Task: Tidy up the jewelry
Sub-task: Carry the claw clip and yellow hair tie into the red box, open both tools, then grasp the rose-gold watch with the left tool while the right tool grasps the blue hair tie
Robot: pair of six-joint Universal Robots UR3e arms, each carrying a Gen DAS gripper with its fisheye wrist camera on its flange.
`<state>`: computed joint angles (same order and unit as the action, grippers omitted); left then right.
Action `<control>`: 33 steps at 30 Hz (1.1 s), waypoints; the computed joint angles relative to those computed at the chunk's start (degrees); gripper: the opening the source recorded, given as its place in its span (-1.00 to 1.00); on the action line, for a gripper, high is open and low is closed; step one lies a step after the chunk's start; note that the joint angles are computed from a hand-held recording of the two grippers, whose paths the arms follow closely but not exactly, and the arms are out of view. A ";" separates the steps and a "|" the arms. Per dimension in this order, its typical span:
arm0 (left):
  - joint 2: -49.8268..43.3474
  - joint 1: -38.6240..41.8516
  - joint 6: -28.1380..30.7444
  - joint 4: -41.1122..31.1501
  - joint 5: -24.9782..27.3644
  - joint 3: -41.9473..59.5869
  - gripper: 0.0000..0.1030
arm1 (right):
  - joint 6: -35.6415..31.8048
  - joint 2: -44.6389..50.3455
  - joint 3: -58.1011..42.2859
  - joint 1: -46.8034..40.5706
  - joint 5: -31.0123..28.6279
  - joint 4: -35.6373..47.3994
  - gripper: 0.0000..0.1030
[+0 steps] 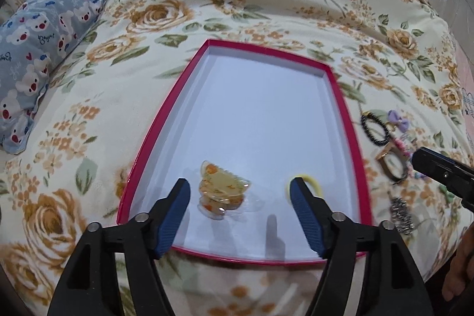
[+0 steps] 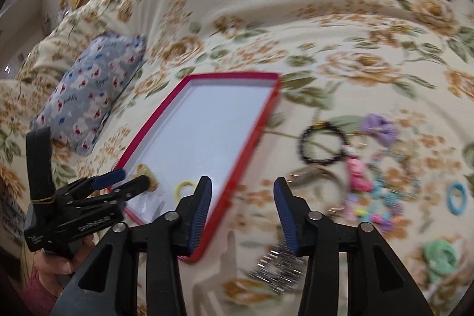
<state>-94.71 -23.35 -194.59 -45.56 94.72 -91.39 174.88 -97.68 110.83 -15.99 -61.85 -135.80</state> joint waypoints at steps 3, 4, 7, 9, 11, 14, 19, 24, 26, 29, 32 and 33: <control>0.74 -1.69 -1.35 -0.22 0.54 0.71 0.52 | -1.91 -5.01 2.74 -4.99 0.57 2.82 -0.04; 0.76 -2.36 -1.66 -0.38 0.47 1.20 0.52 | -2.49 -6.40 3.44 -6.44 0.66 3.68 0.02; 0.21 -4.36 -2.16 -1.12 0.30 3.06 0.52 | -5.15 -10.97 6.00 -11.80 1.43 6.97 0.07; -0.62 -5.68 -2.28 -1.89 0.27 4.67 0.54 | -7.03 -13.65 7.49 -15.47 1.83 9.41 0.07; -1.53 -6.70 -2.07 -2.65 0.29 6.12 0.54 | -8.80 -15.90 8.70 -18.78 2.41 11.73 0.07; -2.57 -7.89 -1.14 -3.31 -0.23 7.94 0.54 | -11.91 -19.27 10.28 -23.56 3.22 15.45 0.07; -5.79 -9.85 0.36 -5.47 -0.27 13.10 0.54 | -16.08 -22.53 11.76 -30.31 4.84 19.97 0.07; -9.28 -10.25 1.13 -7.83 -2.05 18.23 0.54 | -18.26 -23.39 11.37 -33.91 5.70 21.93 0.07; -11.13 -10.27 0.88 -9.28 -2.33 20.91 0.54 | -18.96 -23.21 11.24 -35.26 5.90 22.04 0.07; -13.77 -10.37 1.06 -10.73 -3.25 24.58 0.52 | -19.45 -22.48 11.42 -36.68 5.43 21.25 0.07; -16.69 -11.24 1.71 -11.98 -2.36 28.62 0.53 | -19.30 -20.84 11.54 -37.26 4.09 19.39 0.07; -17.91 -11.65 1.95 -12.52 -1.86 30.30 0.53 | -19.00 -19.96 11.54 -37.26 3.43 18.42 0.07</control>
<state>-112.61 -35.00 -192.64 -58.07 92.86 -61.09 155.88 -117.64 122.38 -53.25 -58.41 -117.38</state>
